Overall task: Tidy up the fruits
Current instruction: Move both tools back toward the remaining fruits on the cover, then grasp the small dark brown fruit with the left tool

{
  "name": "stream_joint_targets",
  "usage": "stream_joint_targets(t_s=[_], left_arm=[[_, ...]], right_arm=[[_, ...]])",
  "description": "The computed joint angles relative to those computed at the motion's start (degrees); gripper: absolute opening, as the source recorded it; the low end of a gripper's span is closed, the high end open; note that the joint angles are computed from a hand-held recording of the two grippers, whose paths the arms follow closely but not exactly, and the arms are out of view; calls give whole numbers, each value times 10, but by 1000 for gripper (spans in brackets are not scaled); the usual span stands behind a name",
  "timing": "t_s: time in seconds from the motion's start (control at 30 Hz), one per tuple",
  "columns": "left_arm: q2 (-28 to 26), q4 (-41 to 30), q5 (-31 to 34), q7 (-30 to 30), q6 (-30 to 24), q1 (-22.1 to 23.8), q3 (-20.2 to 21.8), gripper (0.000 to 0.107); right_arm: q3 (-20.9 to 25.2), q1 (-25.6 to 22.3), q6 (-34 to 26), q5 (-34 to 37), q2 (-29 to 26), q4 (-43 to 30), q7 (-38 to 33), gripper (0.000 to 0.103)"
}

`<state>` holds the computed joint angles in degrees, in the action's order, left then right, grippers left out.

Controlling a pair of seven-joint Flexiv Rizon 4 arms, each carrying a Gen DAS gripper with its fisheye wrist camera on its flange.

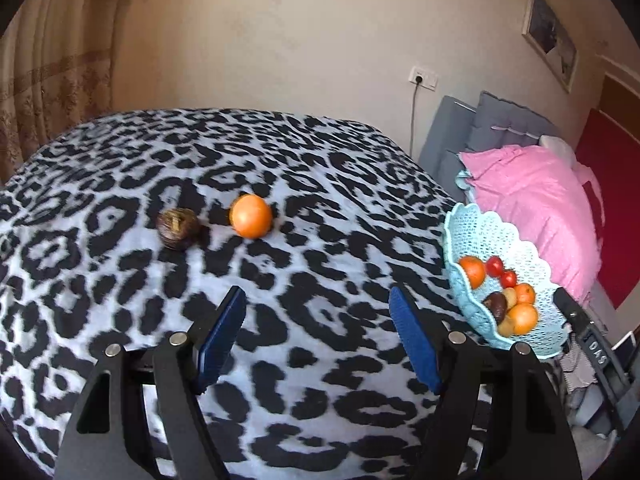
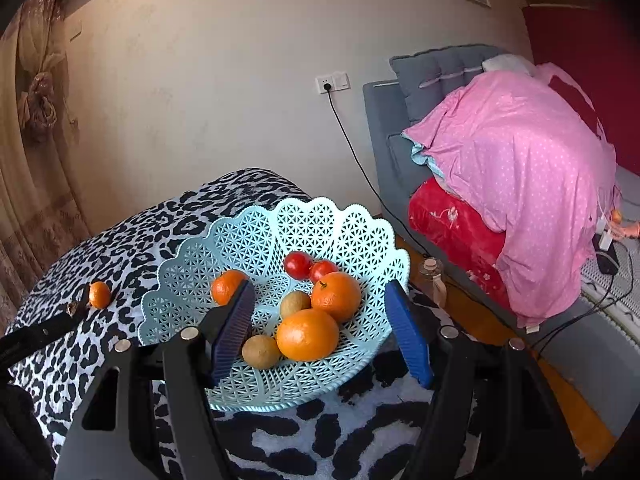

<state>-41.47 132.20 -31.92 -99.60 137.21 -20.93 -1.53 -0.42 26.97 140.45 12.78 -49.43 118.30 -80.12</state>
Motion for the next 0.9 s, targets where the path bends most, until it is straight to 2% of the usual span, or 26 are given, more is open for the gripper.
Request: stream_joint_targets(t_s=[0.13,0.37,0.47,0.9], left_arm=[[1,9,-47,23,11,-25,15,74],[7,26,-42,16,22,-8,8,74],[8,29,-40,14,24,-5,8,74],[10,46,-27,-10,29,15,8,75]], right_arm=[[8,0,1,-13,10,10,-2,69],[17,20,24,-27,26,28,-28,70],[22,32,42,-30,29,32,-46,80],[49,59,23,-71,27,34,-67,81]])
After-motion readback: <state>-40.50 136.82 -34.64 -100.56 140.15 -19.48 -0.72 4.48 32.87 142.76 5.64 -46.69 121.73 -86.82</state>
